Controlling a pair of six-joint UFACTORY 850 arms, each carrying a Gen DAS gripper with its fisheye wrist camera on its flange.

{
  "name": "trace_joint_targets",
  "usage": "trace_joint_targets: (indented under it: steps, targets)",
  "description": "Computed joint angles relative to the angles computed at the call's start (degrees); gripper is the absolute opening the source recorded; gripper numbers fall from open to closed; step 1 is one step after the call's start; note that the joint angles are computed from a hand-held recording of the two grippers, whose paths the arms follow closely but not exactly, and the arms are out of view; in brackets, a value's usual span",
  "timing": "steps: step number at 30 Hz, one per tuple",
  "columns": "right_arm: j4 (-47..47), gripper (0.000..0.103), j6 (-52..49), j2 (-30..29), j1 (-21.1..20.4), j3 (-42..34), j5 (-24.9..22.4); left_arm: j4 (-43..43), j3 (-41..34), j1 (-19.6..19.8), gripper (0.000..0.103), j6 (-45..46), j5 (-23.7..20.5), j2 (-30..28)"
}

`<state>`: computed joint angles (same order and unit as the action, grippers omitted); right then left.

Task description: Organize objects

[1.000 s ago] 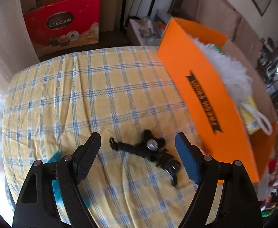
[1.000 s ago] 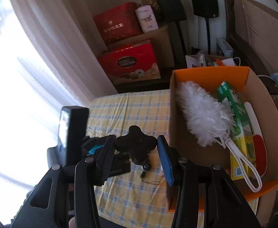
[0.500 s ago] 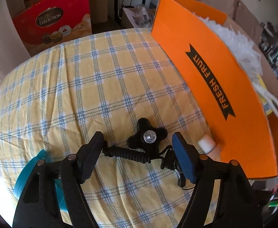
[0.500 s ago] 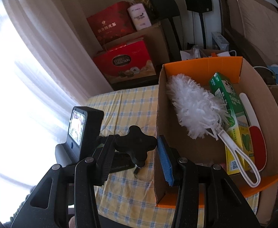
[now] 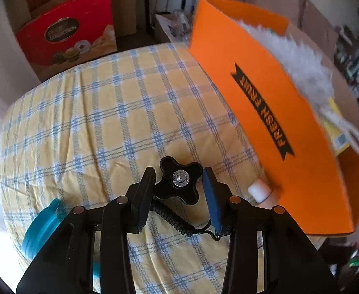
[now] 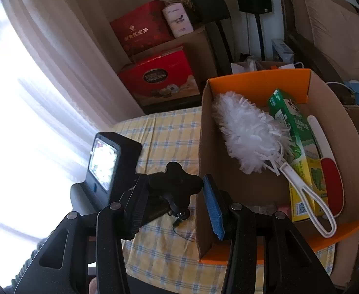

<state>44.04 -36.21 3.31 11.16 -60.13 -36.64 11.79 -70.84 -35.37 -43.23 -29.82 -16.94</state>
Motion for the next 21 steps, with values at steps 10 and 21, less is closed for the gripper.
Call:
trace_joint_targets:
  steps: [10,21]
  targets:
    - [-1.4,0.046,0.7,0.9,-1.5,0.6,0.7,-1.2,0.7,0.3,0.037,0.2,3.3,5.2]
    - [-2.7,0.046,1.4,2.3,-4.6,2.1,1.3,-0.1,-3.8,-3.7,0.037,-1.1,4.9,5.4]
